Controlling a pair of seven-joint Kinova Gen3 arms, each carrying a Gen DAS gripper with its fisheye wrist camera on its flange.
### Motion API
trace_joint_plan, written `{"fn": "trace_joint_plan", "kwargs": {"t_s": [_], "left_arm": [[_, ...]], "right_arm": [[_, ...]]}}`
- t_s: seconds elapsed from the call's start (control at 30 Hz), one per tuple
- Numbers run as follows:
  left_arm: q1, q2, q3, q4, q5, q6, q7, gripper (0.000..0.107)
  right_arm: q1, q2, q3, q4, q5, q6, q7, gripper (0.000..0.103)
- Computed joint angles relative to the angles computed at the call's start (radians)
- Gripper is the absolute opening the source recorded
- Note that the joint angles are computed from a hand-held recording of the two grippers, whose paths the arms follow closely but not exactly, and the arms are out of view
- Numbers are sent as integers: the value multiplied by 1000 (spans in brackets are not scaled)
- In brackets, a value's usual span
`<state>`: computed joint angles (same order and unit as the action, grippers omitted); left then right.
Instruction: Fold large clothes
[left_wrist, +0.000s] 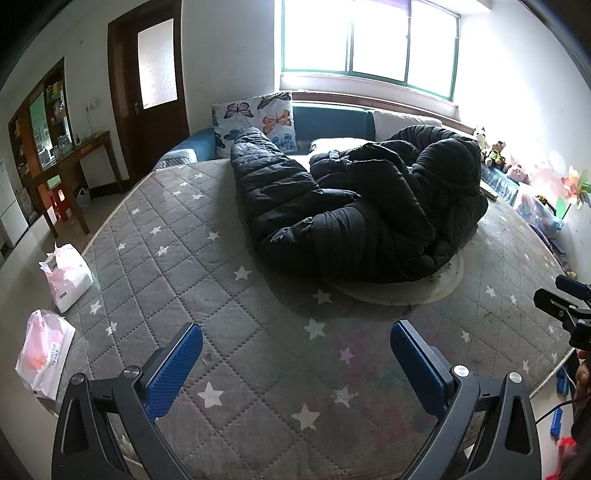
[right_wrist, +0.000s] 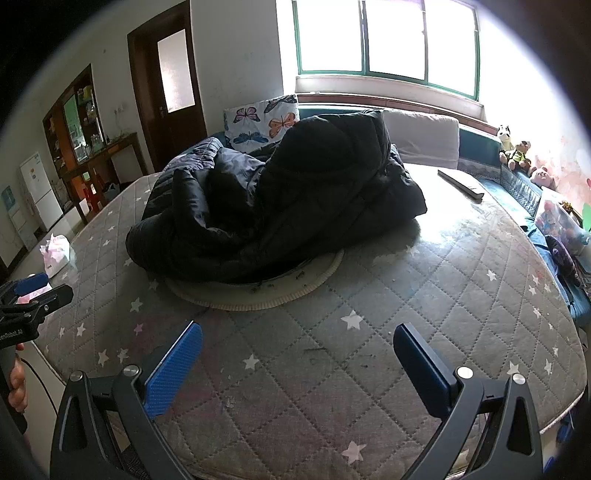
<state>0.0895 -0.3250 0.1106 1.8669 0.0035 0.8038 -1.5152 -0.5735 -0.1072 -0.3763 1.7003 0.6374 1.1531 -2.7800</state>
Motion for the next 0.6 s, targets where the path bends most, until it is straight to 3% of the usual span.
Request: {"fn": "trace_joint_plan", "kwargs": {"t_s": [0.6], "left_arm": [[1, 6, 9, -5, -13, -3, 7, 103]], "right_arm": [[0, 3, 3, 1, 0, -6, 1, 103]]}}
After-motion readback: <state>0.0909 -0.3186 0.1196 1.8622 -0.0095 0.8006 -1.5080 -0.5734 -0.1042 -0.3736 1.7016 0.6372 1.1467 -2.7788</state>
